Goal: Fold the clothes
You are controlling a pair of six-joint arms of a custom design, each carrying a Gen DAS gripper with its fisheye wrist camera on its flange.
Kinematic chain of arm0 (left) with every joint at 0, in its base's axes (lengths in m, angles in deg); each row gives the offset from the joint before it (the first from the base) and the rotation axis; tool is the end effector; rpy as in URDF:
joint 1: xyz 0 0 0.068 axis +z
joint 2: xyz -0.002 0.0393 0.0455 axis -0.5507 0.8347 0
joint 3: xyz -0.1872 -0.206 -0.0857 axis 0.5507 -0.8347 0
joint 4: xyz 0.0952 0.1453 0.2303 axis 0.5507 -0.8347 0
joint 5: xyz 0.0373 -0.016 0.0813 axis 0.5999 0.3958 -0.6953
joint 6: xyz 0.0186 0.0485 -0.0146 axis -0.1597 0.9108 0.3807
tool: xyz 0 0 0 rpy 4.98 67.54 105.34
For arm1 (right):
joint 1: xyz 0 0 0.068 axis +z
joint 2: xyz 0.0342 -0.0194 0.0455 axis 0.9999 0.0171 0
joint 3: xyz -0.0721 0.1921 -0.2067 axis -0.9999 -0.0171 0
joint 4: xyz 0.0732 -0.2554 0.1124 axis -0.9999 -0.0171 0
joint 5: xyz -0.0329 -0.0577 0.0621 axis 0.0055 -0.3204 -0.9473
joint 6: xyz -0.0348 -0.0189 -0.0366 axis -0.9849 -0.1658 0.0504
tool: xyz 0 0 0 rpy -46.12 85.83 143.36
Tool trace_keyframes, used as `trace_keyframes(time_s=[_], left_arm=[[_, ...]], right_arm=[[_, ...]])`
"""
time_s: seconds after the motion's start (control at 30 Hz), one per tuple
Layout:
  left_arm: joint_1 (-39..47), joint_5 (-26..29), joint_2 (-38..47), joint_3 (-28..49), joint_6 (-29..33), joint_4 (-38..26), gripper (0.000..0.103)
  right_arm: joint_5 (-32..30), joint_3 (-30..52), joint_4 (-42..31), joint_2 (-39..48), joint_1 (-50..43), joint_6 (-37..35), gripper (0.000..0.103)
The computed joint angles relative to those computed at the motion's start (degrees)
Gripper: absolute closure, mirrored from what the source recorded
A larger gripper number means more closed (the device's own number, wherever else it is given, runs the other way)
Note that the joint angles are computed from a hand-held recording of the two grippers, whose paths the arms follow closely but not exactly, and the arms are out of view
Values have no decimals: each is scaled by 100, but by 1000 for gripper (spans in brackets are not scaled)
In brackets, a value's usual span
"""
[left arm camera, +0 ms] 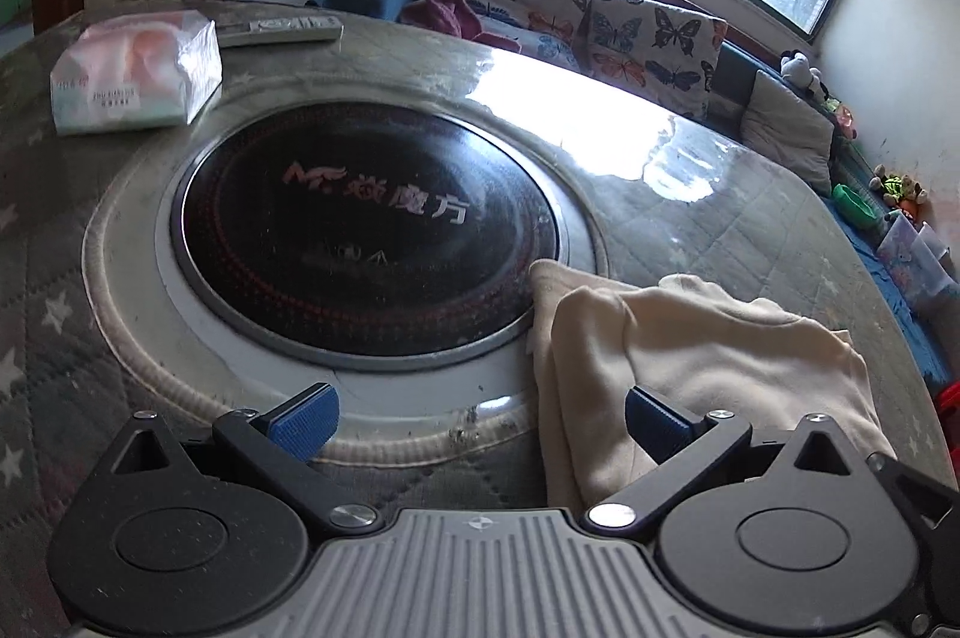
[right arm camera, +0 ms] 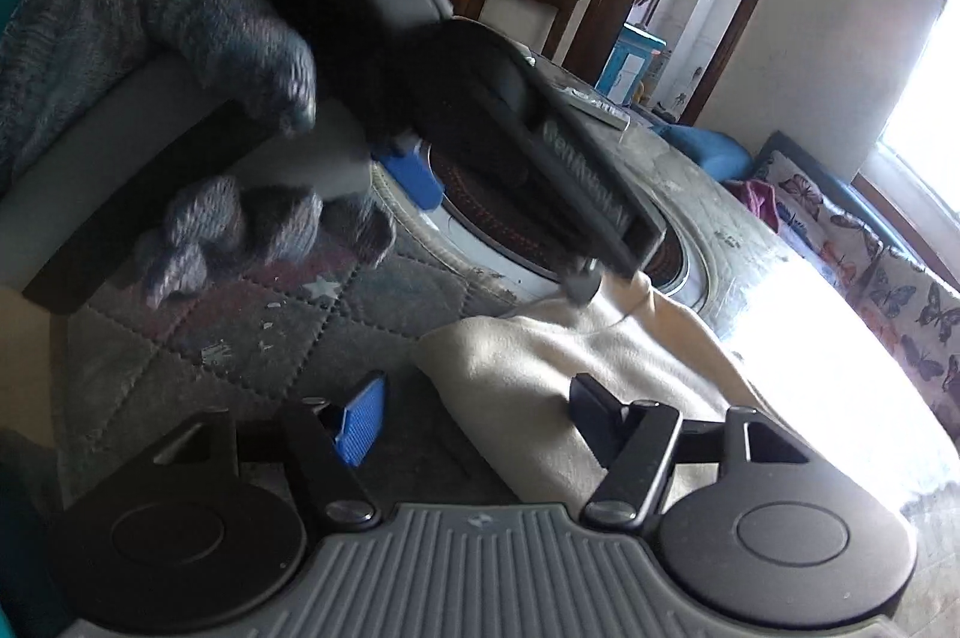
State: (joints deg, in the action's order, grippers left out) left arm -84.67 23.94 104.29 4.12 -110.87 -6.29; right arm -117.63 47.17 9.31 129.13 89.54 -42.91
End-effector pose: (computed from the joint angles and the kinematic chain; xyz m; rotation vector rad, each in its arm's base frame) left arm 0.1739 -0.1848 0.1083 -0.5266 2.3237 -0.1676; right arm 0.1889 0.0230 0.0726 -1.4282 1.7885 0.2485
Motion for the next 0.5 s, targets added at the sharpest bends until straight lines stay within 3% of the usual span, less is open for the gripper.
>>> trace_keyframes(time_s=[0.17,0.33,0.5], left_arm=[[2,81,-263,-218,-224,190,0],[103,422,-591,-504,-556,645,0],[252,876,-672,-684,-922,1262,0]], right_arm=[[195,25,269,101,145,297,61],[-166,281,-227,84,-108,430,81],[-914,918,-1615,7,-662,702,87]])
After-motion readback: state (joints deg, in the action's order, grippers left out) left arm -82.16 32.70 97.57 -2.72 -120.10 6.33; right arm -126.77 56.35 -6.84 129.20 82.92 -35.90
